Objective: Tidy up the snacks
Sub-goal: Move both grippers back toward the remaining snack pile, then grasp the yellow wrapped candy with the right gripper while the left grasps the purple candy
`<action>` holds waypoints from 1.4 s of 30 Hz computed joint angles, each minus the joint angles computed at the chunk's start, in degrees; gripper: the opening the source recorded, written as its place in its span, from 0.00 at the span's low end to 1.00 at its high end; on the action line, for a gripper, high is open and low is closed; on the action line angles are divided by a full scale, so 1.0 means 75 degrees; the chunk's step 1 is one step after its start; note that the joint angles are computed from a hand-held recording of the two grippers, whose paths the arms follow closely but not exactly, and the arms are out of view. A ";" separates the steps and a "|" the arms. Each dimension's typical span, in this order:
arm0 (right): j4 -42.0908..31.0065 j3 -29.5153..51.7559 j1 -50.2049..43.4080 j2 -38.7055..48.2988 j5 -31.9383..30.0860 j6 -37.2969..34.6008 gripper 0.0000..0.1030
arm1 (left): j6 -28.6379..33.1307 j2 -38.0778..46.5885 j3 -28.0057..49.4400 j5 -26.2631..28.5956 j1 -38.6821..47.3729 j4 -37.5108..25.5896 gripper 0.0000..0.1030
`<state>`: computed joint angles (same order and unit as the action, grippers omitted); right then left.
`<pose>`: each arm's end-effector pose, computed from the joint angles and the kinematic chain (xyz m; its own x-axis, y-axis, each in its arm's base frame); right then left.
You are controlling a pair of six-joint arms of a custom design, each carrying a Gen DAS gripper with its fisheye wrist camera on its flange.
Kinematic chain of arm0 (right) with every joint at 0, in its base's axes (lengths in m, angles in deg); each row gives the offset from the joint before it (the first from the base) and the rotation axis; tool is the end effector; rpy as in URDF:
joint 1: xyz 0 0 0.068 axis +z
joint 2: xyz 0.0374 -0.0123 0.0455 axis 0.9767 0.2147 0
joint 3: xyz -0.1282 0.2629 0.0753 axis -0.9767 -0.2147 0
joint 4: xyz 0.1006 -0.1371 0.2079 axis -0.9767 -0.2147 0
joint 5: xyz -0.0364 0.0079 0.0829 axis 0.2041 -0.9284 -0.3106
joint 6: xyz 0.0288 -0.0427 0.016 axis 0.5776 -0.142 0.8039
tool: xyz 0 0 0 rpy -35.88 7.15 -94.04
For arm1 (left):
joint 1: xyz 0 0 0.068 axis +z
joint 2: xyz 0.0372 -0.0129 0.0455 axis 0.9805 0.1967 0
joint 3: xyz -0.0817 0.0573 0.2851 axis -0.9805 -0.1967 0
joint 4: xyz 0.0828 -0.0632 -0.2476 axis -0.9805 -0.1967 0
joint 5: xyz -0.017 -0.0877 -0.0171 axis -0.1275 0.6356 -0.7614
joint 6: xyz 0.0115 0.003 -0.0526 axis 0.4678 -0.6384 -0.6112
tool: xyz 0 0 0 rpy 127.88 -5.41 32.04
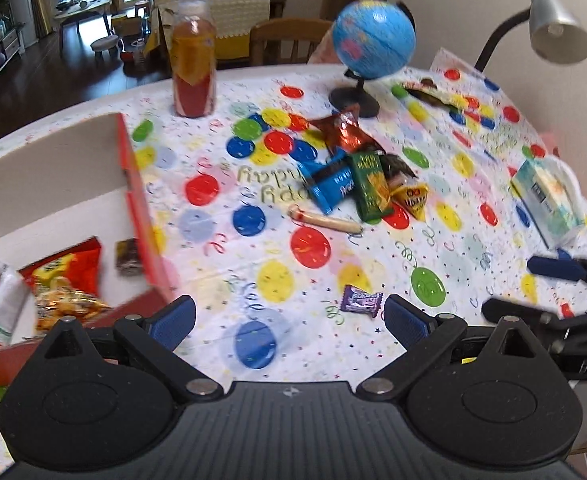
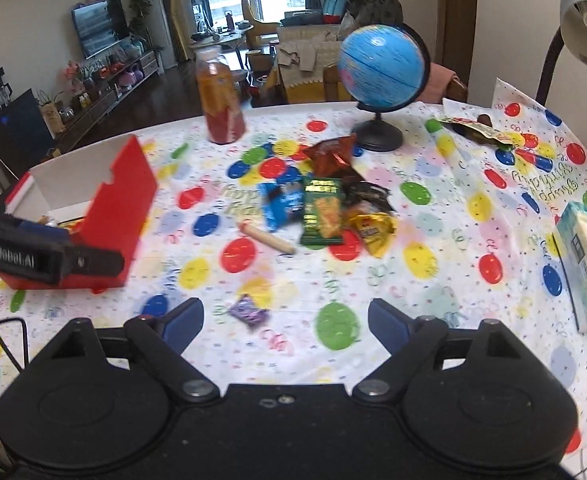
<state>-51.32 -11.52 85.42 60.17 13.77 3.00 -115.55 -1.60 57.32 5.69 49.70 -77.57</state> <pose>0.2538 0.0463 0.2314 -0.6476 -0.3591 -0.6721 -0.5305 0.8456 0.0594 0.2212 -0.1128 0.2426 -0.8241 -0.1734 -0.5392 -0.1263 0.9843 -0.1235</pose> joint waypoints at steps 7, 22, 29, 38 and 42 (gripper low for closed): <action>0.0550 0.0934 -0.0551 0.1602 -0.0171 -0.0592 0.80 | -0.0425 0.1417 0.0368 -0.0412 -0.0491 0.0669 0.97; 0.0820 0.3231 -0.0515 0.4821 0.0060 -0.0852 0.54 | -0.0561 0.3970 0.1638 0.0562 -0.0314 0.0824 0.80; 0.0845 0.3896 -0.0253 0.5587 0.0213 -0.0889 0.52 | -0.0397 0.4323 0.1833 0.0847 -0.0226 0.0832 0.71; 0.0930 0.4202 -0.0131 0.5952 0.0304 -0.0883 0.40 | 0.0103 0.4291 0.1776 0.0631 -0.0406 0.1010 0.43; 0.0862 0.4234 -0.0161 0.5957 0.0156 -0.0877 0.35 | 0.0106 0.4239 0.1690 0.0647 -0.0387 0.1126 0.30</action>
<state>-44.85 20.24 84.21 104.85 14.94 -3.58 -114.75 30.20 70.00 10.54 46.79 -69.12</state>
